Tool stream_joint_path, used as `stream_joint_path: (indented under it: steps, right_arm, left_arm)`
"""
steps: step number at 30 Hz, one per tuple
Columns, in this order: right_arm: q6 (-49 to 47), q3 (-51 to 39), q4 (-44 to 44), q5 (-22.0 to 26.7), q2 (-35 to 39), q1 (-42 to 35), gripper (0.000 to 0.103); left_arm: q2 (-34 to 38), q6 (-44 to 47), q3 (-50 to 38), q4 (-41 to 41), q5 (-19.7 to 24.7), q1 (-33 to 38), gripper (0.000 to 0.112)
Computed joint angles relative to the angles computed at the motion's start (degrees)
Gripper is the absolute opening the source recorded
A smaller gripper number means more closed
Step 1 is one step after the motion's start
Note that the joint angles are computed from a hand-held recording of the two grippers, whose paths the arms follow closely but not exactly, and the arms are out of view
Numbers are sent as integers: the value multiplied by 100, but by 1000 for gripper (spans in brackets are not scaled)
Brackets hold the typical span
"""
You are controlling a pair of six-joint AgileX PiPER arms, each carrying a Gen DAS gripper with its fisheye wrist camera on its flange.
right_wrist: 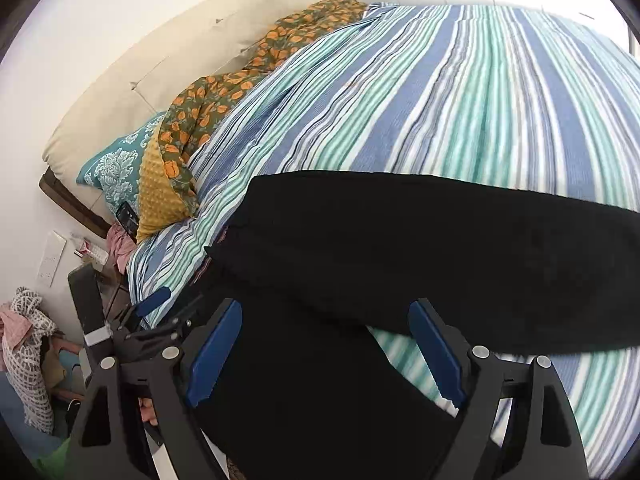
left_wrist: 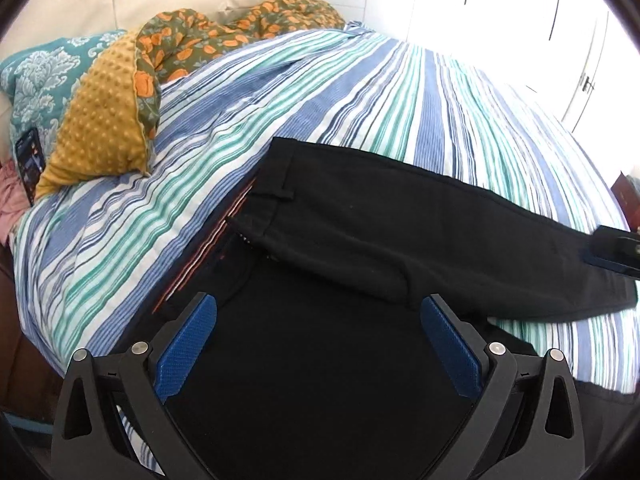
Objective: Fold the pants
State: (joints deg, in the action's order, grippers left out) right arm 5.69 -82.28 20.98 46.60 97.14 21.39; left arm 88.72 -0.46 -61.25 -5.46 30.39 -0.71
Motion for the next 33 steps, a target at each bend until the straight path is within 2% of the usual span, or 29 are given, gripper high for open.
stream_joint_path:
  steps: [2,5,9,12,15,18,21,22,23,27,30,33]
  right_arm:
    - [-497,-452,519,70,701,-153,85]
    - [-970,-829,890,250,1502,-469,85]
    - [-1473,-527,584,289,1786,-1209,85]
    - [-2528,454,893,-81,1342,-2462,85]
    - [-3687,938,1141,-122,949,-4178,84]
    - [-3762,753,519,-153,889,-5896,85]
    - [-2615,-150,-887,-71,1253,-7083,85]
    - [-2369,-569,-1162,115,1428,-7315,85]
    - [-2301,-961,-1207,302,1566,-7445,85]
    - [-2788,-2350,-306,936,2227,-7538,87]
    - [-2322,-3400,-537,1327,2958,-7151,88]
    - [-1872,-3736,-1079,1456,3313,-6703,86]
  left_arm:
    - [15,-52,91,-37,-23,-42,102]
    - [14,-327,326,321,-74,-268,102]
    - [-128,-958,622,995,-28,-603,102]
    - [-216,-1136,760,1112,22,-766,102]
    - [-204,-1488,751,1369,172,-991,102]
    - [-201,-1863,713,1584,256,-1212,102]
    - [-133,-2200,649,1733,324,-1392,102]
    - [-82,-2328,610,1809,365,-1473,102]
    - [-21,-2407,557,1867,433,-1552,102]
    - [111,-2793,325,2270,715,-1949,102]
    - [22,-2986,306,2328,786,-2111,102]
    - [-29,-2944,365,2214,827,-2154,102]
